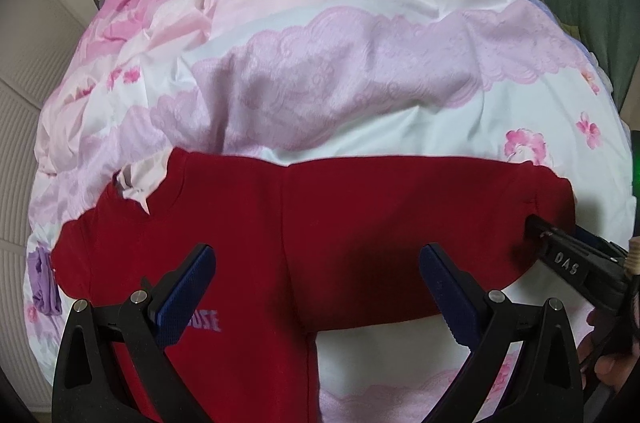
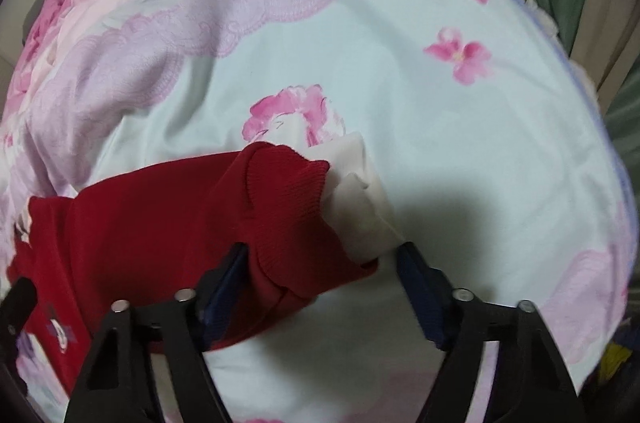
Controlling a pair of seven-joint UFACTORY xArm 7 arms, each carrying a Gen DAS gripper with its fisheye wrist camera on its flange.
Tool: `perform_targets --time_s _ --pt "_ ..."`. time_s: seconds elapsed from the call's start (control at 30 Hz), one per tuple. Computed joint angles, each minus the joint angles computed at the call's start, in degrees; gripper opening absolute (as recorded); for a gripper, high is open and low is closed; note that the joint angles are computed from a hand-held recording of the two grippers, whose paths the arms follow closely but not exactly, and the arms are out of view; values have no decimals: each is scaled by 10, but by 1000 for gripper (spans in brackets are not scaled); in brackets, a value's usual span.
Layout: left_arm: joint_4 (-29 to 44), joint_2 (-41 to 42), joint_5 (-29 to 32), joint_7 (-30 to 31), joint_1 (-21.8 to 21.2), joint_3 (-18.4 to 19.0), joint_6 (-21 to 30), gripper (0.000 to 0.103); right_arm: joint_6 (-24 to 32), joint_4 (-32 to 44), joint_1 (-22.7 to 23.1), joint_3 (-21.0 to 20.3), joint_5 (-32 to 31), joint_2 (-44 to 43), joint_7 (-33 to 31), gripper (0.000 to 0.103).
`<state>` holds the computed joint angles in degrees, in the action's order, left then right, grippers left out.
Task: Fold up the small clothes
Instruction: 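Grasp the sweatshirt sleeve cuff with the right gripper, then fold the held sleeve across the sweatshirt body with the right gripper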
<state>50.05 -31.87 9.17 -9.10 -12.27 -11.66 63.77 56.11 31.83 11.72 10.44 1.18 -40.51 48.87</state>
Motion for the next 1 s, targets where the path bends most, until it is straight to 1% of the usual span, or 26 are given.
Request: perform_targets --time_s 0.07,0.1,0.13,0.17,0.27,0.33,0.37,0.4,0.43,0.5,0.57,0.6,0.63,0.67,0.7,0.77,0.87,0.93,1.0 --pt "-5 -5 -5 3 1 6 5 103 -11 -8 3 -4 10 -6 3 44" --pt "-9 -10 -10 6 1 12 8 103 -15 -10 5 -3 13 -12 6 40" --pt "-12 -16 -13 8 3 16 10 103 -14 -8 6 0 14 -17 9 34" --pt "-17 -25 -15 12 6 23 13 103 -9 -3 6 8 8 -23 14 32" --pt "-31 -53 -23 24 20 42 23 103 20 29 5 32 -10 -33 34 29" --pt "-34 -71 -27 27 39 59 36 103 56 72 2 57 -31 -26 51 29" --pt "-32 -80 -30 36 48 72 44 103 77 102 2 73 -44 -17 59 29" --pt "-27 -85 -34 46 56 85 52 103 95 124 3 75 -55 -12 56 29" --pt "-25 -92 -37 55 66 95 58 103 114 152 4 89 -67 -1 60 29" --pt "-15 -104 -35 79 88 117 70 103 139 200 6 107 -90 19 63 29" --pt "-3 -112 -32 113 109 143 78 103 159 258 10 135 -118 49 66 29" --pt "4 -115 -32 133 120 158 80 103 169 275 13 141 -128 58 65 27" --pt "7 -118 -35 151 130 172 77 103 179 308 11 159 -146 82 71 16" --pt "14 -117 -32 167 145 185 79 103 189 337 12 174 -163 104 77 13" --pt "21 -114 -31 182 158 198 80 103 198 371 14 189 -177 132 86 13" --pt "34 -103 -32 211 182 222 77 103 201 425 23 216 -201 187 108 9" --pt "44 -87 -31 256 211 243 69 103 201 475 39 254 -254 259 143 9" --pt "49 -78 -31 279 228 249 63 103 190 487 55 260 -264 293 172 8" --pt "59 -64 -43 296 240 259 64 103 195 513 73 262 -263 332 187 8"
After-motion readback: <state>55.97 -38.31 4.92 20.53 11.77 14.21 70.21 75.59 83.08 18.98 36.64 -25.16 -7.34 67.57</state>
